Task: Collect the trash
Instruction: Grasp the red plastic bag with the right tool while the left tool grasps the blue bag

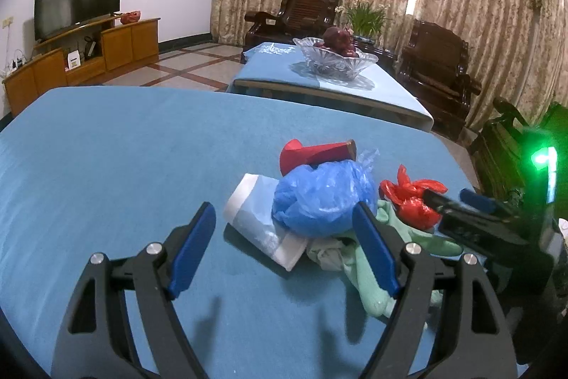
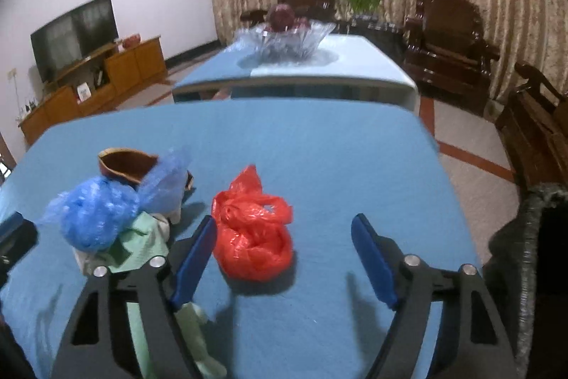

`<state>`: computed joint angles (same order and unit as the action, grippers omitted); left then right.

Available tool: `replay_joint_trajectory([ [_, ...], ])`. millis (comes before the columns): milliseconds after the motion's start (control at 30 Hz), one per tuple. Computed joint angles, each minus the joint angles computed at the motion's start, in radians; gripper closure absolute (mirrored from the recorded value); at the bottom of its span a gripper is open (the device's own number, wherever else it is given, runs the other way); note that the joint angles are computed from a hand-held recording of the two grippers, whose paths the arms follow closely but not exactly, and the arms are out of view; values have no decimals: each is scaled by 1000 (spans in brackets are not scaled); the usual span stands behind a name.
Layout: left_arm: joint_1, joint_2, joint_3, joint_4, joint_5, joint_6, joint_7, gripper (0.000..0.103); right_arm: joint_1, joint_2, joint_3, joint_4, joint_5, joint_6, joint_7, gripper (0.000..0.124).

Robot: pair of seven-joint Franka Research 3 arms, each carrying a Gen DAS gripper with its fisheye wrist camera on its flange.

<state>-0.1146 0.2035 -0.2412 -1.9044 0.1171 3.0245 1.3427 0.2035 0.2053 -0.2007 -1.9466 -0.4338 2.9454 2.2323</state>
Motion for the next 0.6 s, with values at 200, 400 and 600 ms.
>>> replay_joint_trajectory([
  [200,24,28,-33,23,-32,6,44,27,-123,24,164,13,367,-22,-379,83],
  [400,23,66,-56,72,-56,-3,73,27,-86,-10,128,-28,455,-3,-459,89],
  [600,-27,109,-23,133,-16,-37,42,27,-55,-79,67,-99,344,23,-352,89],
])
